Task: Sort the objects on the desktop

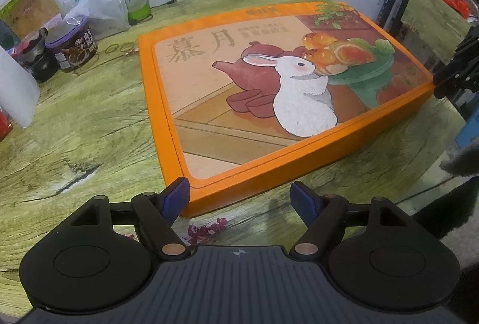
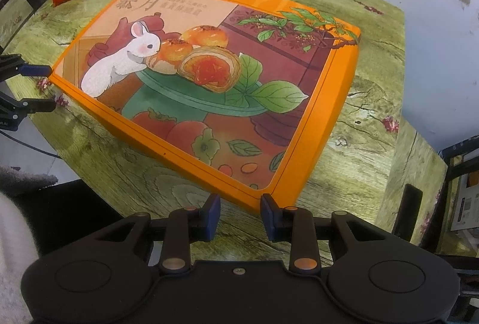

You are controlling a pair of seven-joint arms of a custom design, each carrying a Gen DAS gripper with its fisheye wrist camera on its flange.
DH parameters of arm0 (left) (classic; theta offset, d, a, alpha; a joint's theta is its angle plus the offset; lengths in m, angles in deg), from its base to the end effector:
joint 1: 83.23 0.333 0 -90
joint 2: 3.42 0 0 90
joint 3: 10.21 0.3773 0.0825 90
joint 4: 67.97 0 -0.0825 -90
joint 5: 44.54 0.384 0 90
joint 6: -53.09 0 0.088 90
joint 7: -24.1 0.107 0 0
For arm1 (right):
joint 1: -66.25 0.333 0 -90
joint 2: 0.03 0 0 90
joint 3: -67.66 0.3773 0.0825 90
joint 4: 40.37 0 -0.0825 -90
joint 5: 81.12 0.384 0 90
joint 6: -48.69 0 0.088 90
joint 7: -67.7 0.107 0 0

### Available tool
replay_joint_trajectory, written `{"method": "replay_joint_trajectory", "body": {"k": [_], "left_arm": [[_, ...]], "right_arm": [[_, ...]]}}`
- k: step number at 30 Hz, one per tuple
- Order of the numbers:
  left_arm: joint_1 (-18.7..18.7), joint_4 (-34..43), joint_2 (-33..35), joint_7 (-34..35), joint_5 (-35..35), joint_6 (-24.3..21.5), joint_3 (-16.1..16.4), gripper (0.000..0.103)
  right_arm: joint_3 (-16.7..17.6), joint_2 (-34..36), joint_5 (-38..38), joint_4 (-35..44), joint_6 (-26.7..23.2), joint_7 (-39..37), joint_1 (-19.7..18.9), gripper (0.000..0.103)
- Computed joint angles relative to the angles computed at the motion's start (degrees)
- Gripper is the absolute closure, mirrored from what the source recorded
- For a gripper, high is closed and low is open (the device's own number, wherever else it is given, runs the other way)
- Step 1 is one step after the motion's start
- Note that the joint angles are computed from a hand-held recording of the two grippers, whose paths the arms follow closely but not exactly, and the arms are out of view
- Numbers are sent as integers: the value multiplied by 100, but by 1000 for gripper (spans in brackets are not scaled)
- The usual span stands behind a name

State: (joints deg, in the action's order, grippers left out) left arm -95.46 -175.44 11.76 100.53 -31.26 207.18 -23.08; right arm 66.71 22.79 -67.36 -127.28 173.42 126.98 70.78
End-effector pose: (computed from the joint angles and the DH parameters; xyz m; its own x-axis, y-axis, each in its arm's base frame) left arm 0.6149 -0.2801 0.4962 -0.3460 -0.9382 -0.0118 -0.7901 0.2981 -0.5356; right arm 0.7226 0.0563 0.5172 0.4784 -0.8759 -0.0623 -0.8405 -0.4362 -0.3212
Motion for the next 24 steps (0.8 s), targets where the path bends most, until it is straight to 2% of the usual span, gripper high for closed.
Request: {"method": "replay_joint_trajectory", "body": {"k": [2,5,7,10,12,15,19,24], "left_arm": [[9,145,-1,-31,-47,-175,4,31],[-106,304,-12,-264,396,-5,170,29],[-210,635,191,-493,724,-71,295,28],[-263,1175,612,-628,945,-254,365,29],[-189,1455,860,-577,757,-443,289,30],[-106,1511,992,-471,599,-458,231,30],[21,1312,953,-449,361,-213,168,28],[95,1252,958,-148,251,-121,90,23]], "right_arm": [[16,32,120,121,-110,17,-58,74],[50,44,384,269,132,20,-141,74],[54,161,483,453,317,89,-159,74],[10,580,417,1002,341,416,-116,74],[-10,856,269,1382,225,603,-62,74],[-48,1100,-26,1728,29,768,42,74],[-100,1325,-414,2052,-329,884,180,74],[-139,1443,-694,2249,-550,1026,280,74]]}}
